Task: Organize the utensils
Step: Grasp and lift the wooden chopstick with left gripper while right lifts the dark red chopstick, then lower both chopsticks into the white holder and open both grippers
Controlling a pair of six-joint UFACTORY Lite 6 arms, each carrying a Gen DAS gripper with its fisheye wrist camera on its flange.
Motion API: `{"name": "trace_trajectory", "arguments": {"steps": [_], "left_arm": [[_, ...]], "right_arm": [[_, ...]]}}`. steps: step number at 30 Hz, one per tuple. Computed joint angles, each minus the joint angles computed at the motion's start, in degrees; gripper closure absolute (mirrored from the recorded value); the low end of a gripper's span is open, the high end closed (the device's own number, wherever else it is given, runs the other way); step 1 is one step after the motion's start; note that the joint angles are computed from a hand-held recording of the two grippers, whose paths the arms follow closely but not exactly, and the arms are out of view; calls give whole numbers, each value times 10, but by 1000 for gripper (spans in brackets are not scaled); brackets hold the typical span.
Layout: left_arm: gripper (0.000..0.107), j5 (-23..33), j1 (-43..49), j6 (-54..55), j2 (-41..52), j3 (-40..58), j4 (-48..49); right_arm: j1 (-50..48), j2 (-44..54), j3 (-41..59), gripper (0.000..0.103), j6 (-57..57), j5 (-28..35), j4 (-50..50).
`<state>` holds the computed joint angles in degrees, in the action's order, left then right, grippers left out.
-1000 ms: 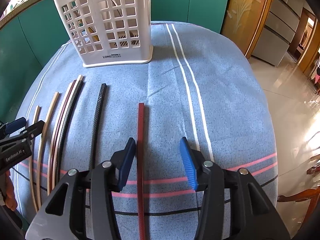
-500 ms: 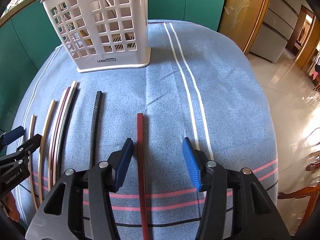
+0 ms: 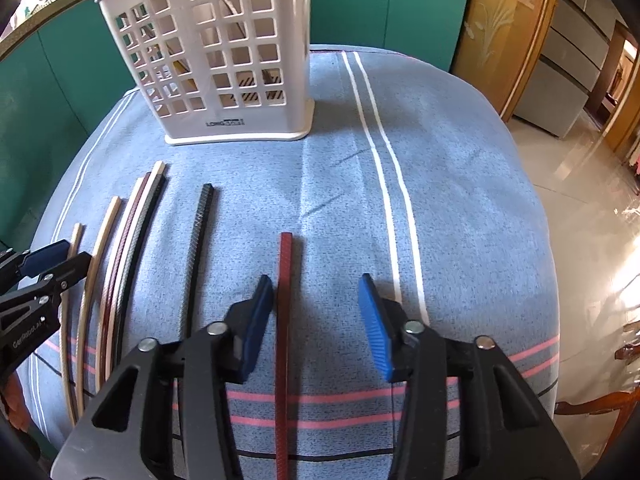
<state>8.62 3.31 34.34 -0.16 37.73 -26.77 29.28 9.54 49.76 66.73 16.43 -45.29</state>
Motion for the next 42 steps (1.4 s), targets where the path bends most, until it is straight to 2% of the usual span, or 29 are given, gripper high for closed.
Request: {"name": "trace_trajectory", "arguments": {"steps": [1,2,3,4,7,9,13,17,20,28,32,36,42], "left_arm": [[80,2,0,-8,0,1,7],[89,4,0,-12,0,2,10],[96,12,1,-6,1,5,2],[97,17,2,0,3,9,-4],[99,18,-4,-24,5,12,14],[101,34,2,29,4,15,-43],[101,56,5,39,-53,2,-55],[101,115,40,135,-124,-3,-149],[101,160,68,172,-167,2,-184],[101,237,105,171,-273,17,-191],[101,263,117,163,-322,25,-191],[101,306,167,200,-364,27,-240],[101,326,209,240,-369,49,-294]], "right_arm": [[-1,-4,-4,77,-2,-3,2],[-5,-9,-9,82,-8,-7,8],[-12,-14,-15,90,-20,-16,21],[-19,-19,-20,95,-38,-24,38],[-33,-30,-35,96,-83,-48,78],[-35,-41,-45,96,-78,-52,71],[-39,-99,-77,96,-82,-52,71],[-38,-188,-107,96,-130,-34,110],[-27,-255,-116,96,-172,-6,140],[-19,-389,-118,96,-299,37,259],[9,-444,-105,96,-257,77,219],[48,-483,-93,96,-205,112,171],[83,-481,-57,96,-140,127,109]]}}
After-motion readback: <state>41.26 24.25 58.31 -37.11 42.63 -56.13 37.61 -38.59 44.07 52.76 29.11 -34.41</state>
